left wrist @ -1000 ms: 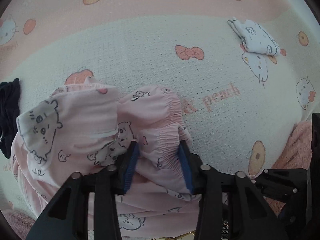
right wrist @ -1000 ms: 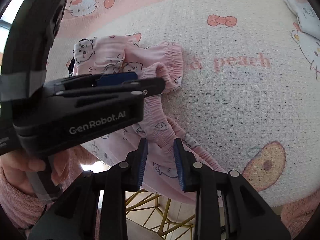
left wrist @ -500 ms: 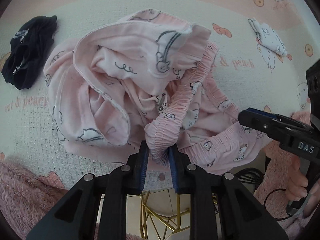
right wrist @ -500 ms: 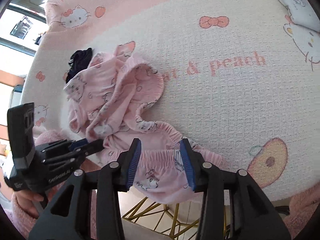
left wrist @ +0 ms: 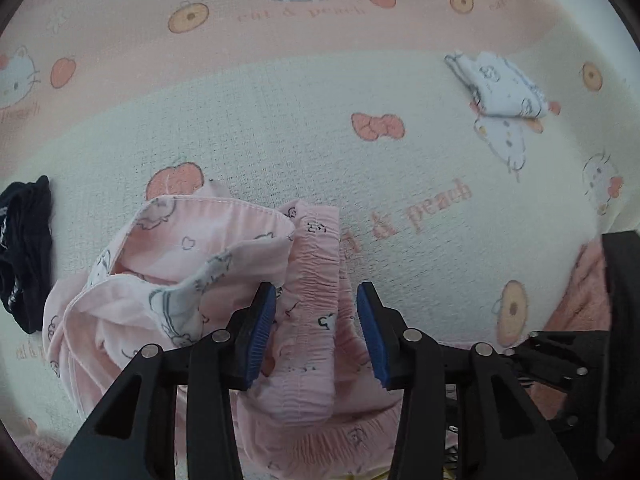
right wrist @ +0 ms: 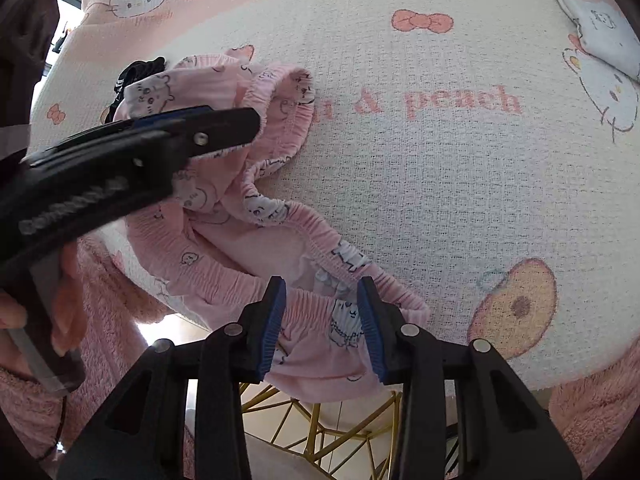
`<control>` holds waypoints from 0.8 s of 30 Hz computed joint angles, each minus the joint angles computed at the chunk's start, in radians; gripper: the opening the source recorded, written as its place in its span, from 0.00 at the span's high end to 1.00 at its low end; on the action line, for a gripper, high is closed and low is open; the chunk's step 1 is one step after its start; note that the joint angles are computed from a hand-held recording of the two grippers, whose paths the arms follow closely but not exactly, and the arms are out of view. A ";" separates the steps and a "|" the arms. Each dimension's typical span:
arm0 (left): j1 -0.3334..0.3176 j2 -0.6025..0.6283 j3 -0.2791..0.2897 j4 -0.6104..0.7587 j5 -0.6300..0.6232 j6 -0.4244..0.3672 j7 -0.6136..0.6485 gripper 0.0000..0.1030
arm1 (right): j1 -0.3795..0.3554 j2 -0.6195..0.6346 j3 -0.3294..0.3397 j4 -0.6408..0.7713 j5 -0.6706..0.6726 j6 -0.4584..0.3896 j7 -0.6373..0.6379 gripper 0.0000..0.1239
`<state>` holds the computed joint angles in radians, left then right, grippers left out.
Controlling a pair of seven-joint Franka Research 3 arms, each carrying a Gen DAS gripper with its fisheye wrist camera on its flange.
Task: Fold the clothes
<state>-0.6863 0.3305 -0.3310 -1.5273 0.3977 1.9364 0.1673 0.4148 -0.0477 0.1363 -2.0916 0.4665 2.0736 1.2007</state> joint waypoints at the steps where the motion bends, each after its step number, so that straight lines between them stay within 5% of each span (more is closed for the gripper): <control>1: -0.004 0.020 -0.002 0.024 -0.005 -0.038 0.011 0.57 | -0.003 -0.003 -0.003 -0.006 0.001 0.001 0.003 0.71; 2: -0.010 0.035 0.000 0.040 -0.010 -0.066 0.022 0.58 | -0.003 -0.007 -0.003 -0.014 0.009 0.007 0.000 0.71; 4: -0.005 -0.009 -0.001 -0.016 -0.019 -0.040 -0.013 0.80 | -0.003 -0.015 -0.004 -0.028 0.023 0.020 -0.006 0.70; 6: 0.005 -0.064 -0.005 -0.085 -0.026 0.001 -0.053 0.80 | -0.001 -0.020 -0.001 -0.033 0.009 0.039 -0.016 0.70; 19: 0.037 -0.475 -0.122 -0.365 0.005 -0.131 -0.412 0.80 | 0.081 0.026 0.058 0.000 -0.154 0.157 0.087 0.59; 20: 0.040 -0.466 -0.131 -0.355 0.016 -0.140 -0.414 0.80 | 0.090 0.035 0.062 0.011 -0.159 0.157 0.076 0.62; 21: 0.042 -0.454 -0.139 -0.343 0.029 -0.150 -0.415 0.80 | 0.094 0.044 0.061 0.024 -0.131 0.141 0.057 0.84; 22: 0.043 -0.441 -0.144 -0.330 0.042 -0.161 -0.417 0.80 | 0.097 0.054 0.060 0.038 -0.103 0.123 0.038 0.97; 24: 0.039 -0.451 -0.147 -0.335 0.048 -0.156 -0.436 0.80 | 0.090 0.069 0.051 0.062 -0.001 0.071 0.001 0.99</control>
<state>-0.6472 -0.1209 -0.4783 -1.8622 0.4461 1.7804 -0.2683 0.5053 0.0218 0.1877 -2.0301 0.4655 2.1449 1.2018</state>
